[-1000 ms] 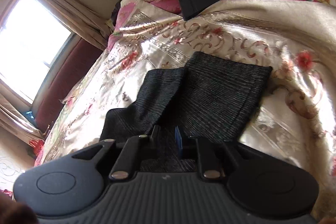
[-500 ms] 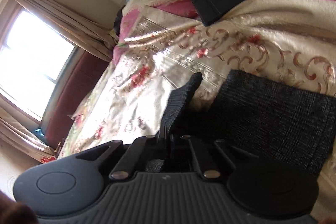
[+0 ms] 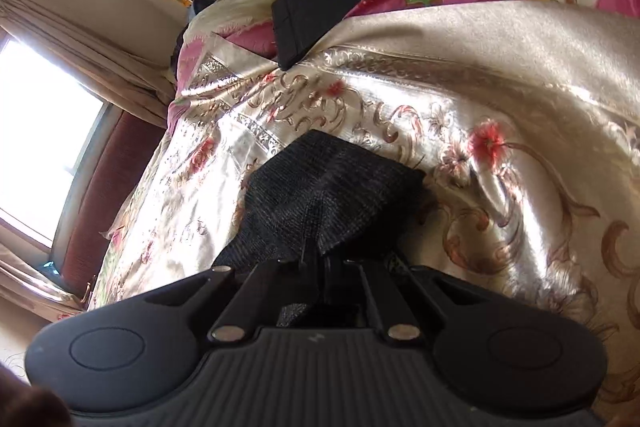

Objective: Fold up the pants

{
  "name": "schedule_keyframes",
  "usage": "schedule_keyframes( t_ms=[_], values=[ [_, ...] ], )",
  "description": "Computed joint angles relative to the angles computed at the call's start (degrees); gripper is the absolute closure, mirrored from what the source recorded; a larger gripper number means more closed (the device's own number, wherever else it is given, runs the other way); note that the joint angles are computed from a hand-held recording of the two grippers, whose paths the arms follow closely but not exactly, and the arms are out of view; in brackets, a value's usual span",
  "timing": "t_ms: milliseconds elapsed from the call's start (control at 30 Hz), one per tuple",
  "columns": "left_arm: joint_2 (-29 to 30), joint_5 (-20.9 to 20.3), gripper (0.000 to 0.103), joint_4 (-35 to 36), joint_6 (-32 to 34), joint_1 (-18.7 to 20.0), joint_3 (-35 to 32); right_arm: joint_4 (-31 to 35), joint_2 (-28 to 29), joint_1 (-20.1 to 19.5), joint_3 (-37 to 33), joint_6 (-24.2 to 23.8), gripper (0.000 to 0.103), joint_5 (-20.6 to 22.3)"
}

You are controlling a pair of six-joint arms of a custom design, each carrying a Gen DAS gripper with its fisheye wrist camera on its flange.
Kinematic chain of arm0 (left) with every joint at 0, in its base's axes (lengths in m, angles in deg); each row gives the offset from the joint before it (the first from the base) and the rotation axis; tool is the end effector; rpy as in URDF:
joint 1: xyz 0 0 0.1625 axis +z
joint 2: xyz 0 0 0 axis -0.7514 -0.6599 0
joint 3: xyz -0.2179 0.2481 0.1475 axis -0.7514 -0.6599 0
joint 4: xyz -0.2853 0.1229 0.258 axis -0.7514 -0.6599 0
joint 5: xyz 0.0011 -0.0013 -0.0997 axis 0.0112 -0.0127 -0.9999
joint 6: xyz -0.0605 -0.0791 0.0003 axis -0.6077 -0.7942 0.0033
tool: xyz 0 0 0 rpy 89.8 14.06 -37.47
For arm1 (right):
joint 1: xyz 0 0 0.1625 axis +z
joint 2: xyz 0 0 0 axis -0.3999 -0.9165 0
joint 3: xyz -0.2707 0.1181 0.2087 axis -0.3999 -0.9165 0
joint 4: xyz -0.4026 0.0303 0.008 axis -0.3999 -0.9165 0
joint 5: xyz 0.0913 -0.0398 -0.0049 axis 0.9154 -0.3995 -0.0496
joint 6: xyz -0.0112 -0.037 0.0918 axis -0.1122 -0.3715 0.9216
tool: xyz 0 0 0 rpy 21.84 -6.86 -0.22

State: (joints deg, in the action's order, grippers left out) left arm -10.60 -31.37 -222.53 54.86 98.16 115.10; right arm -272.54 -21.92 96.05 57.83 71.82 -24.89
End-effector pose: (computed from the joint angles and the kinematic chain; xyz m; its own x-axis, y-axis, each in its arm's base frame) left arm -0.2309 -0.5875 0.0172 -0.1913 0.5766 -0.7943 0.9137 0.4002 0.0704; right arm -0.0711 -0.6548 0.2846 -0.9169 0.3897 -0.0865 0.2678 0.4397 -0.8573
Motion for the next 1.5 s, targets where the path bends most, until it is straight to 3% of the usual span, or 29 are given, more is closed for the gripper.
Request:
schedule_keyframes(
  t_ms=[167,300,433,500,567,633,767,800,867,1000,1167,1267,1400,1500],
  values=[
    [2.4,3.3,0.042,-2.6,1.9,0.5,-4.8,4.1,3.5,3.8,-8.6,0.7,0.098,3.8],
    [1.7,4.4,0.043,-8.2,4.1,-0.1,-5.9,7.0,7.8,8.4,-18.4,-0.8,0.098,9.7],
    [1.3,5.5,0.043,-21.0,11.7,-1.4,-5.4,1.1,7.4,10.6,-19.5,-2.7,0.098,20.1],
    [1.7,5.1,0.043,-27.9,15.9,-1.7,-4.7,-3.4,5.7,10.1,-16.3,-3.5,0.098,22.3],
    [0.9,4.2,0.043,-27.7,13.6,-1.7,-2.4,-5.5,3.3,8.7,-11.5,-4.0,0.098,19.4],
    [-0.8,3.0,0.043,-19.2,6.0,-1.3,0.8,-6.1,1.2,6.4,-6.4,-3.1,0.098,14.2],
    [-2.5,-1.3,0.043,-3.8,-1.4,-1.3,5.8,-2.1,-1.4,0.6,1.3,2.3,0.098,2.7],
    [-2.1,-1.2,0.052,-3.9,-0.2,-1.8,6.8,-0.9,-1.7,-0.5,2.3,2.9,0.098,1.4],
    [-0.6,0.1,0.054,-7.5,4.7,-2.9,7.5,-2.3,-2.1,-2.5,4.8,2.6,0.099,2.6],
    [-1.7,-1.2,0.052,-1.4,-0.2,-2.5,5.3,-4.5,-2.1,-2.0,5.2,0.4,0.098,3.1],
    [-1.4,-0.5,0.052,-0.3,-1.4,-2.1,4.3,-6.9,-1.0,-1.4,5.2,-1.5,0.098,1.6],
    [-1.1,-0.2,0.052,-0.3,-0.2,-2.1,4.2,-6.4,0.3,0.2,2.5,-6.4,0.098,-0.2],
    [-0.7,0.2,0.051,-0.1,0.2,-2.2,3.8,-8.7,1.3,1.9,-0.3,-11.2,0.098,4.3],
    [-0.5,-0.2,0.051,-0.2,-0.2,-2.1,3.4,-7.1,2.2,2.0,-1.7,-12.4,0.098,0.8]
  ],
)
